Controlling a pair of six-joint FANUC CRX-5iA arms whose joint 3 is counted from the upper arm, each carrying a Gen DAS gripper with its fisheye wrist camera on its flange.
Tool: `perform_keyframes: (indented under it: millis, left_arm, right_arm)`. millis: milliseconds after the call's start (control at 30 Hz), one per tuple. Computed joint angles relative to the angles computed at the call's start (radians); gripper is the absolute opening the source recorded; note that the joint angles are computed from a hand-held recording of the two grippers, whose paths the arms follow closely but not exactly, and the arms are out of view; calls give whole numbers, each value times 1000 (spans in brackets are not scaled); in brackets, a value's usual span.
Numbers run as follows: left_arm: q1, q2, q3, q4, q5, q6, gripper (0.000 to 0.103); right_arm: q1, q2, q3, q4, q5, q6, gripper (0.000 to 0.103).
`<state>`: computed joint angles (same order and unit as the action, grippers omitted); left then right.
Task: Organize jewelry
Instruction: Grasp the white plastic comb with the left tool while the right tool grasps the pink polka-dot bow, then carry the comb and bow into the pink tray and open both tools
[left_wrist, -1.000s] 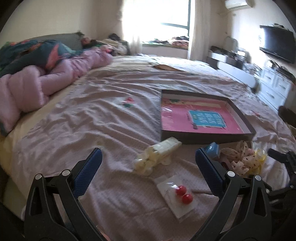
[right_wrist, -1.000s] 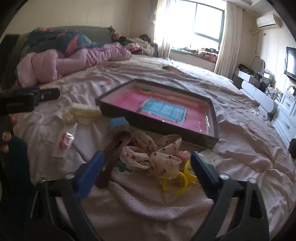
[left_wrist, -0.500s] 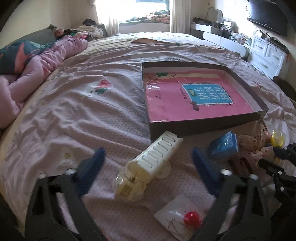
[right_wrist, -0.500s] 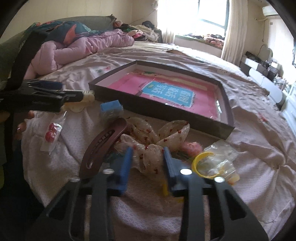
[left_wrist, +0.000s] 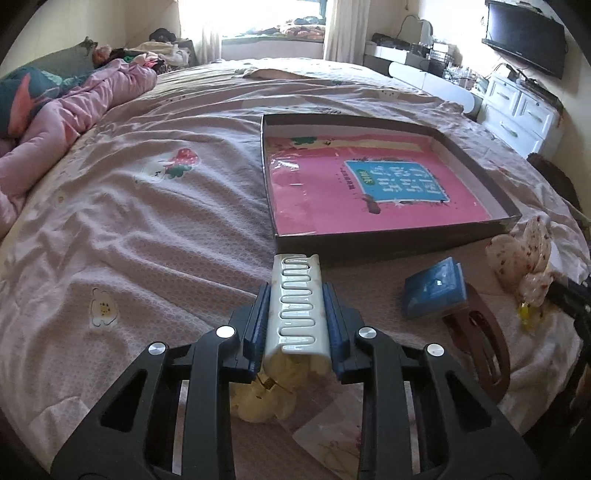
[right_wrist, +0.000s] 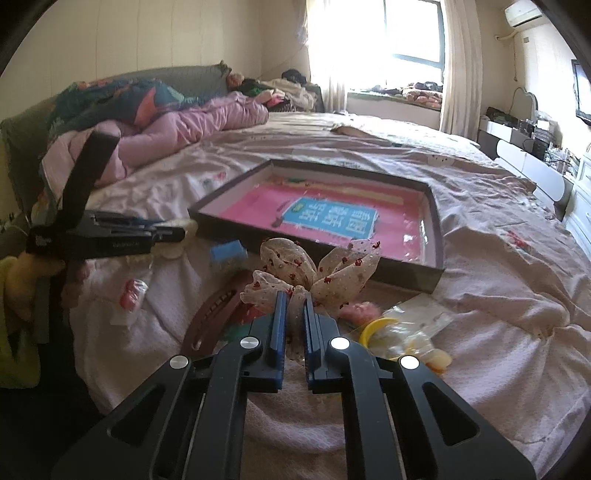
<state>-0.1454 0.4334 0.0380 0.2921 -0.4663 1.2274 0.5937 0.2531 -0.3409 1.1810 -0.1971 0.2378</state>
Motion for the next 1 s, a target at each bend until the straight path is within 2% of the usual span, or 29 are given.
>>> perform_keyframes:
  millis: [100,233,400,467,500,600,633,700,833,900,1000]
  left_arm:
    - [-2,-21,-36,46,34,-39,20]
    - [-10,-56,-80,89,87,-69,20]
    - [-37,-90,-133,209,152,-175,20]
    - [-51,-90,-138,257,162,-224,20]
    - [-60,-90,-140,277,170,-243,20]
    - [-82,-77,-131,343,183,-309,20]
    - [-86,-73,-127,353,185,-318,20]
    - [-94,-56,-105,369,188,-325,20]
    - [-98,-21,-55,366,179,-287,20]
    - [-98,-1,-25,354,173,-253,20]
    - [-92,34,23,332,162,-193,20]
  right_arm:
    - [-39,-20,-28,148,30,-136,8]
    - [-110,-47,-58,416,69,-374,8]
    - [-197,-78,-72,698,113,-629,8]
    - [-214,-85,-73,737,114,-669,8]
    - [-237,-92,-71,806,130,-735,8]
    - [-268,-102,-66,894,138,-819,8]
    - [-275,-104,-63,906,139,-831,8]
    - [-307,-108,-49,1011,155,-929,8]
    - [-336,-101,-22,1077,178,-998,8]
    - [-327,-92,-17,1009,167,-936,8]
    - [-323,-76,2,979,156,-906,8]
